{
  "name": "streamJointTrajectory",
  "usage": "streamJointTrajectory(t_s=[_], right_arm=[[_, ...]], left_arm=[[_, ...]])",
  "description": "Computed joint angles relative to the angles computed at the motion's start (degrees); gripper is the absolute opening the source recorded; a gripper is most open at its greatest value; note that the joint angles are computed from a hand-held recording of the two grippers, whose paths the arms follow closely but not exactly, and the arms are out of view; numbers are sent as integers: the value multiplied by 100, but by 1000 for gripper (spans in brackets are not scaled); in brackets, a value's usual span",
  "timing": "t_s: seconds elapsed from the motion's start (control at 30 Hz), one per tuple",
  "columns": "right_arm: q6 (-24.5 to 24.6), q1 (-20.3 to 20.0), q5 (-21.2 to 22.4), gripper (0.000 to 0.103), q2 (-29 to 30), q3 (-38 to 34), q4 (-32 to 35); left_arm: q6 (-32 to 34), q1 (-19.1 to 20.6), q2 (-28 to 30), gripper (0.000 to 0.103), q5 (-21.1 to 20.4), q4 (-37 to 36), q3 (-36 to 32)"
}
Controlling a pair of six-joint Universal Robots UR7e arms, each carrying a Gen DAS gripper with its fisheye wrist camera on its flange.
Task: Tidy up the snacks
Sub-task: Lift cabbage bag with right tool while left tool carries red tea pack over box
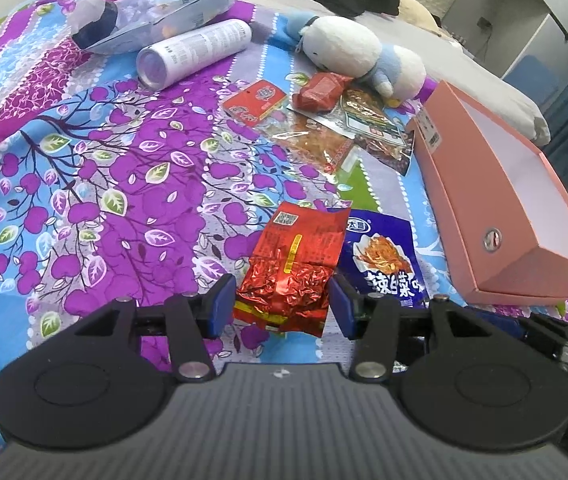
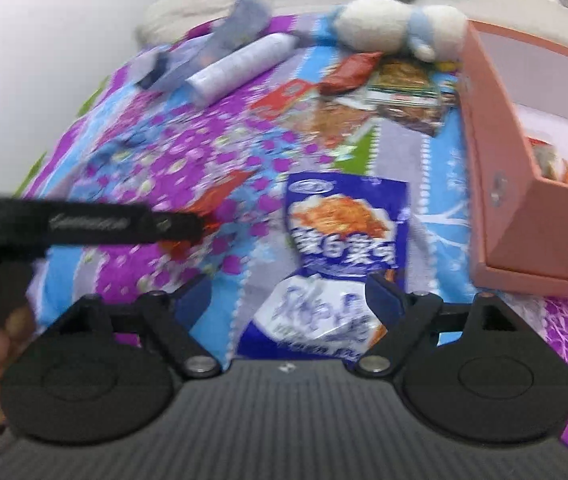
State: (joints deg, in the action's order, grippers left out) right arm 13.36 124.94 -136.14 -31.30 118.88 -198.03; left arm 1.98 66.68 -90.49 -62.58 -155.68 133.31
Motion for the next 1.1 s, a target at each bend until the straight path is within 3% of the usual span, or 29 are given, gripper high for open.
streamJointTrajectory(t_s=[0.23, 0.37, 0.67, 1.0, 1.1], right_arm=[[152, -290, -229, 86, 210, -100, 60], [298, -446, -105, 86, 246, -96, 137], [-329, -460, -208, 88, 475, -259, -1], [-278, -333, -569, 57, 433, -309, 190], [-134, -295, -602, 54, 355, -236, 225]], left_arm=[[-27, -30, 6, 57, 23, -11, -1], [-28, -41, 8, 57, 15, -7, -9], [-54, -37, 22, 57, 15, -7, -11], [-119, -118, -2, 57, 55, -72, -6], [-135, -165, -35, 57, 44, -86, -5]])
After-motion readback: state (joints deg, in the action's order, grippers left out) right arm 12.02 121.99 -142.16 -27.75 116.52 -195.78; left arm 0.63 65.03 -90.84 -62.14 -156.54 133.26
